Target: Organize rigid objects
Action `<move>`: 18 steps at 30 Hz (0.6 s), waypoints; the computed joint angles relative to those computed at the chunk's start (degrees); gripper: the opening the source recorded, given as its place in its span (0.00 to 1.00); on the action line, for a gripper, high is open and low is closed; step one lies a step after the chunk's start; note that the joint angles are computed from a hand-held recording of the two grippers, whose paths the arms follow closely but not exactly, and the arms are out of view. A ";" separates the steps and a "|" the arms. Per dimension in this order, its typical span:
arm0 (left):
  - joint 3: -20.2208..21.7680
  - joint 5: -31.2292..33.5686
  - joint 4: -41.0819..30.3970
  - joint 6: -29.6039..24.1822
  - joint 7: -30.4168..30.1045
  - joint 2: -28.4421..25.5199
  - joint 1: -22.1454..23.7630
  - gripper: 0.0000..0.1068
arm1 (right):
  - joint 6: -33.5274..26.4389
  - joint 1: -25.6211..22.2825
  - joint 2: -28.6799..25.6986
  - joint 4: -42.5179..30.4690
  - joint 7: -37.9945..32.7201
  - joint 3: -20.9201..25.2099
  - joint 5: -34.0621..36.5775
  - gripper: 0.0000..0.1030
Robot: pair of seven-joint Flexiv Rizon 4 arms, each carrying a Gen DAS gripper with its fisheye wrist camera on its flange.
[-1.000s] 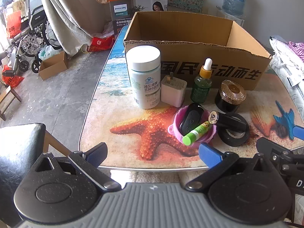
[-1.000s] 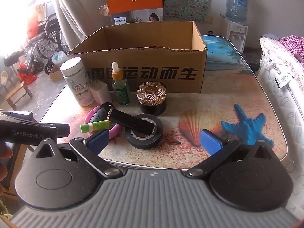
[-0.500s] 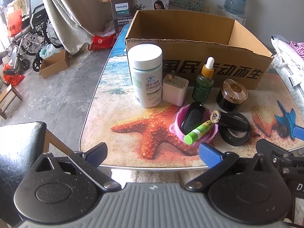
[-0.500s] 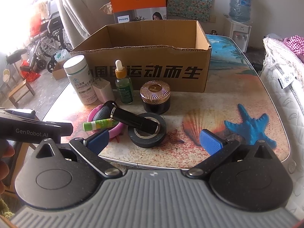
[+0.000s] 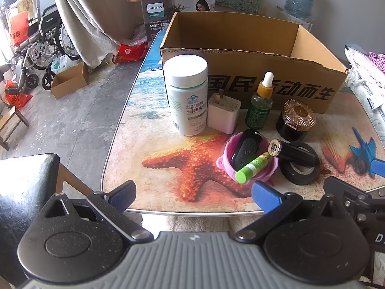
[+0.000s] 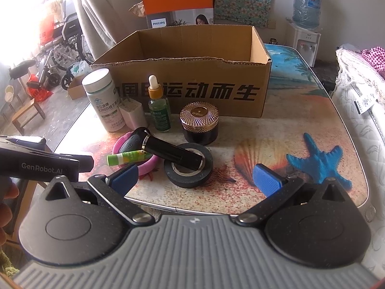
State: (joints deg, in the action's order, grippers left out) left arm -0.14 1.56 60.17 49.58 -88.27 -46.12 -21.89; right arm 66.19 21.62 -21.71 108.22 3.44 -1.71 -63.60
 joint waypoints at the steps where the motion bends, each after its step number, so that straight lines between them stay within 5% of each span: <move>1: 0.02 0.01 -0.11 -0.08 0.00 -0.05 0.01 0.96 | 0.00 -0.01 -0.08 -0.08 -0.14 0.04 0.06 0.99; 18: 0.13 0.07 -1.02 -1.26 0.05 -0.45 0.31 0.96 | 0.84 0.28 -1.03 -0.98 -2.30 -0.37 1.85 0.99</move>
